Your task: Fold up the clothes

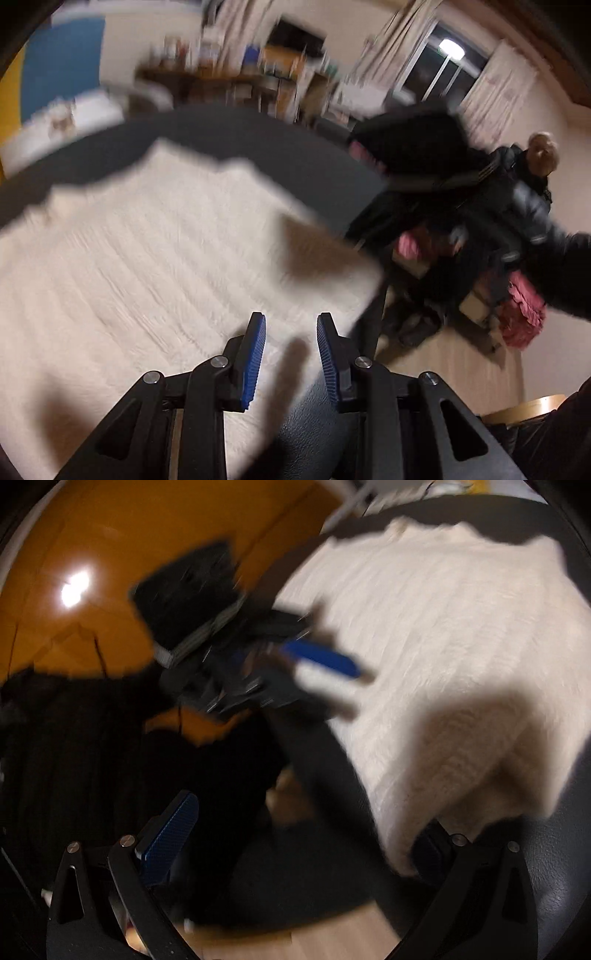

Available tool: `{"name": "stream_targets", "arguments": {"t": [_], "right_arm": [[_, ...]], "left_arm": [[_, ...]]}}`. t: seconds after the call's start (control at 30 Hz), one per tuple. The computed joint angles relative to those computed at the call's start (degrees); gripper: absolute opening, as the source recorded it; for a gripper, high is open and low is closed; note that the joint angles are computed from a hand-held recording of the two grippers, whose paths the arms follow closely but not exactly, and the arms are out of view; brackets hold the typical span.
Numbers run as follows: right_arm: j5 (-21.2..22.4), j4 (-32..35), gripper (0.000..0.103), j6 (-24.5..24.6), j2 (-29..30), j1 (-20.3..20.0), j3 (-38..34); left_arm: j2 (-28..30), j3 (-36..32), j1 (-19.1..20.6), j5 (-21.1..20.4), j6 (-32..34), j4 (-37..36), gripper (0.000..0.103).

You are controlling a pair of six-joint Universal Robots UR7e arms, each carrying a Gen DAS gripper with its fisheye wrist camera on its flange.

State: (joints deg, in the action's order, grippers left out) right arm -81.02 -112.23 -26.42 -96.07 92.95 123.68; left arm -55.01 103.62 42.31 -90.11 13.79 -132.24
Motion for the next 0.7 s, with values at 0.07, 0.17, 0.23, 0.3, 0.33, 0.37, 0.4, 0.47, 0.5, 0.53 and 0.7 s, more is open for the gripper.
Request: {"name": "stream_targets", "arguments": {"t": [0.07, 0.17, 0.23, 0.3, 0.33, 0.37, 0.4, 0.47, 0.5, 0.53, 0.7], "right_arm": [[-3.84, 5.28, 0.102, 1.31, 1.56, 0.28, -1.68], [-2.15, 4.76, 0.102, 0.77, -0.02, -1.69, -0.30], [-1.44, 1.90, 0.102, 0.97, -2.26, -2.25, 1.76], [-3.28, -1.67, 0.102, 3.13, -4.24, -0.93, 3.33], [-5.12, -3.78, 0.102, 4.47, -5.41, 0.25, 4.08], [-7.68, -6.58, 0.102, 5.89, -6.69, 1.96, 4.81], [-9.59, -10.39, 0.103, 7.07, -7.68, 3.72, 5.59], [-11.22, -19.32, 0.103, 8.38, -8.10, 6.64, 7.02], [-12.25, -23.97, 0.103, 8.94, -8.00, 8.13, 7.63], [-13.62, -29.12, 0.103, 9.08, -6.98, 9.71, 8.09], [-23.57, -40.97, 0.103, 12.16, 3.29, 11.15, 8.88]], "left_arm": [[0.12, 1.31, 0.28, 0.01, 0.64, -2.43, 0.028], [-0.20, 1.04, 0.75, -1.19, -1.62, -2.13, 0.028], [-0.90, 1.28, 0.62, -1.57, -1.06, -2.67, 0.028], [-1.72, 1.42, 0.68, -2.89, -0.50, -4.24, 0.029], [-2.09, 1.53, 0.81, -3.36, -0.51, -6.34, 0.029], [-2.35, 1.54, 0.96, -3.52, -0.68, -8.47, 0.029], [-2.40, 1.42, 1.33, -3.37, -1.39, -11.32, 0.029], [-1.89, 0.89, 2.17, -2.24, -4.07, -16.22, 0.029], [-1.36, 0.41, 2.57, -0.41, -5.89, -17.93, 0.029], [-0.79, 0.06, 2.82, 2.10, -7.49, -18.99, 0.029], [1.75, -1.48, 4.08, 9.45, -11.26, -13.94, 0.029]]}}
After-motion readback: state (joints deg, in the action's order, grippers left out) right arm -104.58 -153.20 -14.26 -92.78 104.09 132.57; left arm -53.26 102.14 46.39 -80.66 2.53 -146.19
